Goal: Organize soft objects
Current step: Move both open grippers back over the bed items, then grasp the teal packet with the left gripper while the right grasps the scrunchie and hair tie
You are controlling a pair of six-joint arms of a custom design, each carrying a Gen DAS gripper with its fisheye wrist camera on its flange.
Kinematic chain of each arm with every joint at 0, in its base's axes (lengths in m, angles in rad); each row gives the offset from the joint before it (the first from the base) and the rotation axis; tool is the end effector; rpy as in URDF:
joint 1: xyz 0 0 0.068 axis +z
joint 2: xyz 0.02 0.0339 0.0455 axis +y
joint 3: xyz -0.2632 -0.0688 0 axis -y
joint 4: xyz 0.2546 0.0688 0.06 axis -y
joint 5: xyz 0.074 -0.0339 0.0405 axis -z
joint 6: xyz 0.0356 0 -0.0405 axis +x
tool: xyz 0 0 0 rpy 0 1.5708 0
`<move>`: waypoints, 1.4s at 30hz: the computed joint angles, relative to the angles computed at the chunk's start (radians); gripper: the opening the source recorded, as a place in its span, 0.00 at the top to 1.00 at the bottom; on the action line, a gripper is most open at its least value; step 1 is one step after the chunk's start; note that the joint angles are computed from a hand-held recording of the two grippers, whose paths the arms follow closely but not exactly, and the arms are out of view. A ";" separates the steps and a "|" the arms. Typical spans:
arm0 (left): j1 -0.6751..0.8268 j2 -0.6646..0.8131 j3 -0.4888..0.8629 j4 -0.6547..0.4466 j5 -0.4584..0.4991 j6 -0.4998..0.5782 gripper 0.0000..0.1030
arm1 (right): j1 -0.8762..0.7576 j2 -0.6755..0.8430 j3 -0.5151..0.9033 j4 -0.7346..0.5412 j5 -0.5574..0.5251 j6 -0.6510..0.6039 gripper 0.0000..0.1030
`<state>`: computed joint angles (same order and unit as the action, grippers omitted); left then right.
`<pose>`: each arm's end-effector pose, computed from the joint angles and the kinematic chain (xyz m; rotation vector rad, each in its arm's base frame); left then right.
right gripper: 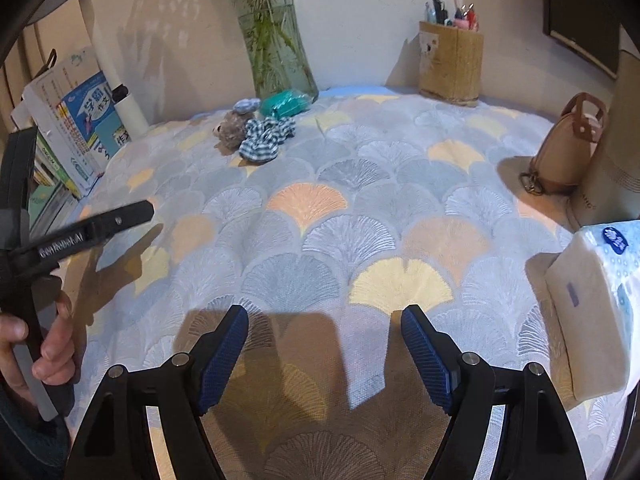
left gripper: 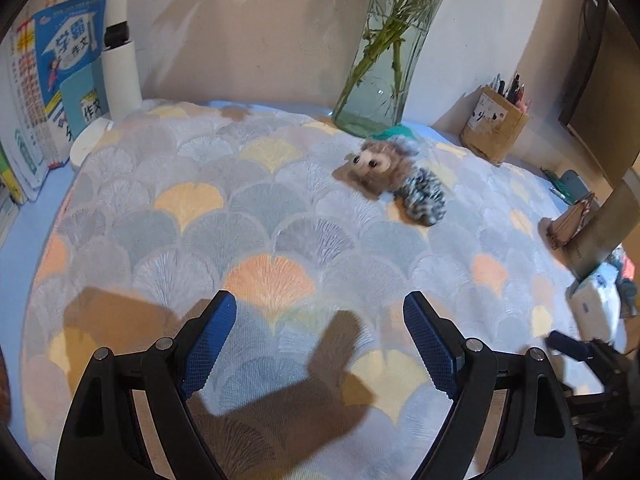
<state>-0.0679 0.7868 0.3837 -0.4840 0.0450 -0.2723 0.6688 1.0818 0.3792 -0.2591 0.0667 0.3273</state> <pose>0.1606 -0.0125 0.1703 -0.2321 2.4566 -0.2034 0.1522 0.1172 0.1373 -0.4083 2.5258 0.3092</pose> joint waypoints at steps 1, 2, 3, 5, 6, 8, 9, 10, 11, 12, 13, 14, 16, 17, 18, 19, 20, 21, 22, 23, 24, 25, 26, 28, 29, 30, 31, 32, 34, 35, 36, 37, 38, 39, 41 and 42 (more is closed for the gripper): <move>0.007 0.007 0.024 -0.011 0.011 0.015 0.18 | -0.010 0.025 0.026 -0.020 -0.025 -0.013 0.25; 0.015 0.020 0.061 -0.022 0.022 0.034 0.18 | -0.020 0.045 0.055 -0.038 -0.051 -0.027 0.25; 0.019 0.041 0.095 -0.025 0.026 0.046 0.18 | -0.026 0.062 0.082 -0.054 -0.070 -0.039 0.25; 0.026 0.097 0.148 -0.005 0.045 0.067 0.18 | -0.030 0.097 0.145 -0.077 -0.082 -0.059 0.25; 0.033 0.141 0.176 0.016 0.067 0.082 0.18 | -0.028 0.123 0.187 -0.083 -0.088 -0.068 0.25; 0.035 0.256 0.222 0.091 0.087 0.093 0.18 | -0.037 0.189 0.262 -0.081 -0.115 -0.082 0.25; 0.040 0.303 0.235 0.125 0.103 0.095 0.18 | -0.047 0.229 0.294 -0.070 -0.134 -0.087 0.25; 0.050 0.367 0.249 0.177 0.133 0.092 0.18 | -0.054 0.267 0.321 -0.057 -0.149 -0.089 0.25; 0.058 0.428 0.261 0.227 0.170 0.081 0.18 | -0.062 0.310 0.348 -0.038 -0.159 -0.091 0.25; 0.073 0.506 0.278 0.286 0.217 0.065 0.18 | -0.071 0.358 0.376 -0.015 -0.164 -0.089 0.25; 0.083 0.554 0.289 0.319 0.242 0.052 0.18 | -0.082 0.411 0.403 0.017 -0.179 -0.082 0.25; 0.095 0.617 0.308 0.349 0.277 0.039 0.18 | -0.092 0.458 0.426 0.046 -0.195 -0.077 0.25; 0.115 0.706 0.339 0.377 0.344 0.020 0.20 | -0.108 0.528 0.465 0.078 -0.215 -0.077 0.25; 0.120 0.729 0.342 0.395 0.366 0.011 0.20 | -0.109 0.560 0.483 0.093 -0.218 -0.074 0.25; 0.125 0.746 0.342 0.416 0.385 0.007 0.20 | -0.109 0.592 0.504 0.107 -0.219 -0.075 0.25; 0.126 0.758 0.341 0.428 0.395 0.012 0.20 | -0.108 0.621 0.524 0.117 -0.217 -0.077 0.25; 0.124 0.764 0.340 0.434 0.396 0.022 0.20 | -0.104 0.644 0.541 0.126 -0.214 -0.078 0.25; 0.123 0.765 0.333 0.443 0.395 0.031 0.20 | -0.098 0.671 0.561 0.134 -0.205 -0.081 0.25; 0.123 0.770 0.329 0.454 0.397 0.037 0.21 | -0.093 0.690 0.578 0.136 -0.195 -0.085 0.25; 0.124 0.773 0.326 0.463 0.396 0.039 0.23 | -0.088 0.707 0.590 0.143 -0.181 -0.090 0.25; 0.125 0.780 0.325 0.472 0.396 0.035 0.23 | -0.081 0.722 0.600 0.155 -0.164 -0.091 0.25; 0.130 0.791 0.332 0.473 0.404 0.030 0.24 | -0.078 0.739 0.611 0.165 -0.153 -0.093 0.25; 0.136 0.797 0.331 0.485 0.416 0.023 0.27 | -0.071 0.758 0.626 0.169 -0.142 -0.092 0.25; 0.149 0.794 0.319 0.505 0.447 0.016 0.44 | -0.062 0.777 0.643 0.178 -0.114 -0.095 0.33; 0.153 0.793 0.318 0.508 0.459 0.017 0.49 | -0.055 0.782 0.650 0.177 -0.097 -0.098 0.40; 0.154 0.789 0.315 0.512 0.464 0.017 0.52 | -0.050 0.790 0.659 0.177 -0.091 -0.106 0.56; 0.153 0.779 0.308 0.517 0.455 0.017 0.53 | -0.047 0.795 0.663 0.179 -0.095 -0.112 0.72; 0.155 0.771 0.302 0.521 0.452 0.017 0.53 | -0.042 0.800 0.668 0.176 -0.098 -0.119 0.75; 0.174 0.764 0.295 0.520 0.487 0.015 0.54 | -0.040 0.791 0.653 0.189 -0.088 -0.119 0.80; 0.187 0.760 0.290 0.521 0.509 0.015 0.54 | -0.045 0.777 0.636 0.201 -0.093 -0.113 0.80; 0.198 0.752 0.283 0.522 0.527 0.015 0.54 | -0.055 0.755 0.609 0.219 -0.104 -0.101 0.80; 0.207 0.743 0.275 0.520 0.543 0.018 0.58 | -0.069 0.729 0.576 0.237 -0.122 -0.089 0.80; 0.214 0.734 0.268 0.520 0.558 0.024 0.60 | -0.084 0.704 0.546 0.249 -0.145 -0.079 0.80; 0.218 0.722 0.263 0.516 0.573 0.029 0.60 | -0.101 0.673 0.508 0.260 -0.170 -0.070 0.80; 0.206 0.698 0.254 0.516 0.572 0.037 0.60 | -0.118 0.620 0.447 0.273 -0.189 -0.060 0.80; 0.193 0.688 0.254 0.505 0.561 0.050 0.60 | -0.122 0.587 0.411 0.279 -0.190 -0.054 0.80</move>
